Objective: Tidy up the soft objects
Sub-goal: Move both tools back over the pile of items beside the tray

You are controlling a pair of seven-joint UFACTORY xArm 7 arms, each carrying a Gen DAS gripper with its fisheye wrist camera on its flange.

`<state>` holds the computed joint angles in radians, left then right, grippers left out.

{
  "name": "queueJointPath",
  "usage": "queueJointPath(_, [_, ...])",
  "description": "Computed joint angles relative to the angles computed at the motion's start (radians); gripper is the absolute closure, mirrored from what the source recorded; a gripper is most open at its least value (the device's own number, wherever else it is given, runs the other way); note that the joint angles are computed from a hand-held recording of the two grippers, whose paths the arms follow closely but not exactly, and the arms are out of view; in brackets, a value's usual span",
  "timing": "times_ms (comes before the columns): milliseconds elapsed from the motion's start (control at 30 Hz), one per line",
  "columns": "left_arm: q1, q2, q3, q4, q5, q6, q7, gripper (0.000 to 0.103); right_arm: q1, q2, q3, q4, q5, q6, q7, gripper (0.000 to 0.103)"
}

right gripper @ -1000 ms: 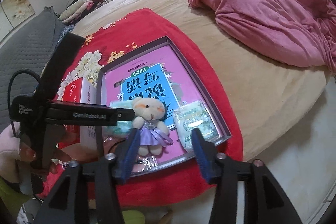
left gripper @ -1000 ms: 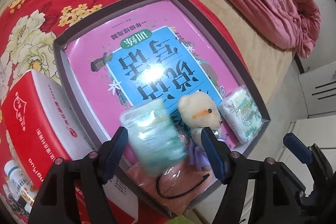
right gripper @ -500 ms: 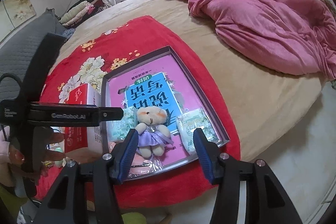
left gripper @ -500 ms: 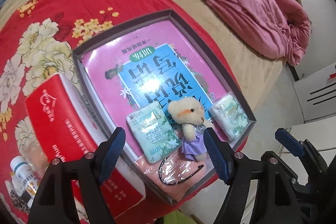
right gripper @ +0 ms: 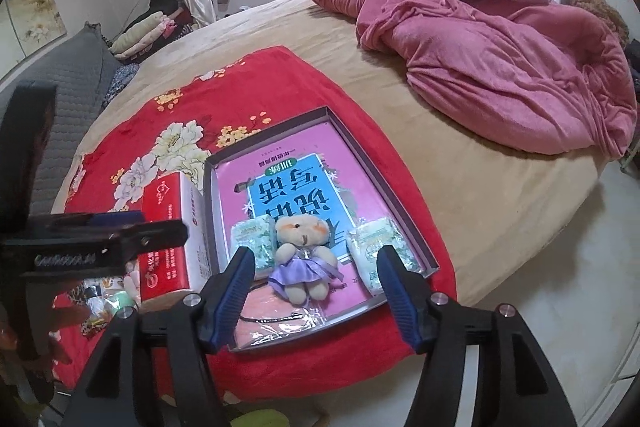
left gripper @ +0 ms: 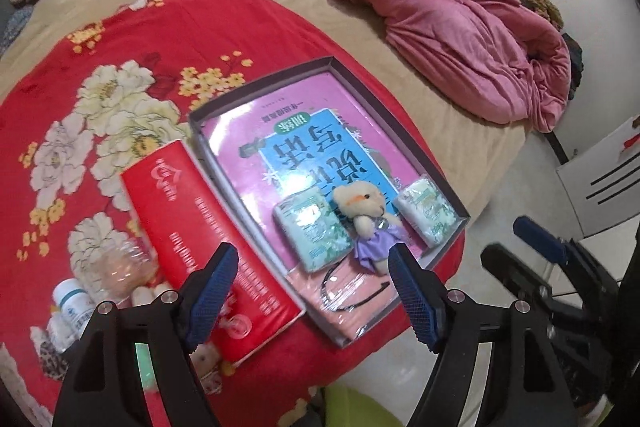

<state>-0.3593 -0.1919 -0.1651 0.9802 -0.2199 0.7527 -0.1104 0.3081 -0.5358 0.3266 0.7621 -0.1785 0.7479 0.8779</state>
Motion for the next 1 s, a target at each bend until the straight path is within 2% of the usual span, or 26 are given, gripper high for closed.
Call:
queueJointPath(267, [0.007,-0.163,0.027,-0.121,-0.025,-0.010,0.018,0.024,-0.001,0.011,0.035,0.040,-0.025,0.020,0.062,0.039])
queueJointPath(400, [0.026,-0.233,0.021,-0.164,0.011,-0.012,-0.007,0.024,0.000,0.015,0.047,0.060,-0.042,0.028,0.087,0.038])
queueJointPath(567, [0.030,-0.318,0.042,-0.215,0.017,0.008,-0.009,0.024,0.009,0.021,0.057,0.081,-0.044,0.016,0.117,0.034])
queueJointPath(1000, [0.048,-0.516,0.094,-0.318,-0.006,0.063,0.033,0.024,0.037,0.086,0.105,0.189,-0.103,0.042,0.166,0.033])
